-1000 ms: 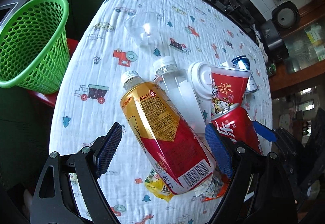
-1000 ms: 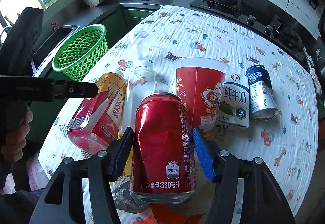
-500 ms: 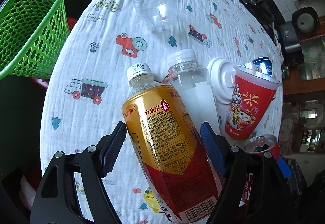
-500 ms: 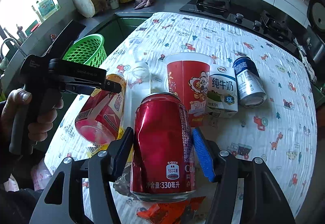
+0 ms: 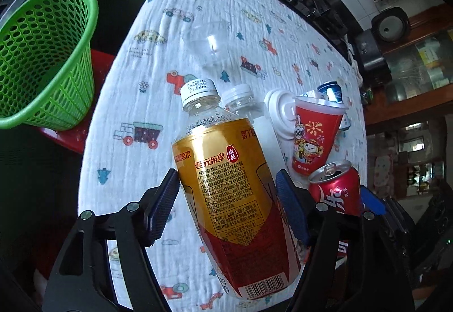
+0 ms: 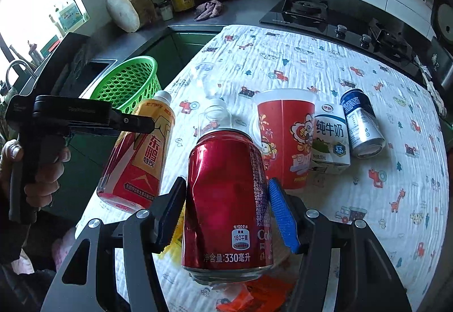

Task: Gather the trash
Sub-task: 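Carry the tea bottle with the left tool into the green basket and release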

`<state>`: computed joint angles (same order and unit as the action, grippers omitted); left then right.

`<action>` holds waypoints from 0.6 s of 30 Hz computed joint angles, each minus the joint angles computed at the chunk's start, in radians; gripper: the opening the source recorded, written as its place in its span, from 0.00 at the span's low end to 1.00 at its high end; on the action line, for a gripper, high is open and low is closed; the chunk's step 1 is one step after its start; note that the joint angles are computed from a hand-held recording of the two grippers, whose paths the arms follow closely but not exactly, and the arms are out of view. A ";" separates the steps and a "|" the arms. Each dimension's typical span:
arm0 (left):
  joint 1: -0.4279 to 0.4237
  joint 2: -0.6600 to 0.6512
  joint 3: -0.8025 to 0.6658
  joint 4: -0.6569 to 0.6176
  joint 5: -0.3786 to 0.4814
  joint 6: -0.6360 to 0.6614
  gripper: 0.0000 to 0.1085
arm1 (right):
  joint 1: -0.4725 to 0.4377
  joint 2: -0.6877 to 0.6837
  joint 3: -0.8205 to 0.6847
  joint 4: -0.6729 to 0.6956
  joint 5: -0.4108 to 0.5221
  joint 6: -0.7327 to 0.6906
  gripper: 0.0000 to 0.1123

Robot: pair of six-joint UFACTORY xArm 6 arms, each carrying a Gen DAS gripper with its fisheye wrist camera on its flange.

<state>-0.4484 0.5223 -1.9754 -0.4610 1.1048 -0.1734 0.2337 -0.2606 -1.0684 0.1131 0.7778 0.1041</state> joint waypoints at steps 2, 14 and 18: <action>0.023 -0.020 0.011 -0.013 -0.009 0.029 0.63 | 0.014 0.021 -0.021 0.002 -0.010 0.008 0.51; 0.215 -0.013 -0.078 0.033 -0.017 0.083 0.61 | 0.115 0.249 -0.279 -0.023 -0.015 0.077 0.51; 0.280 0.083 -0.245 0.094 0.015 0.081 0.61 | 0.154 0.379 -0.437 -0.024 0.000 0.097 0.51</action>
<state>-0.1681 0.6053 -2.2202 -0.3672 1.1201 -0.0927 0.3875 0.1181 -1.5055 0.0893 0.7783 0.2007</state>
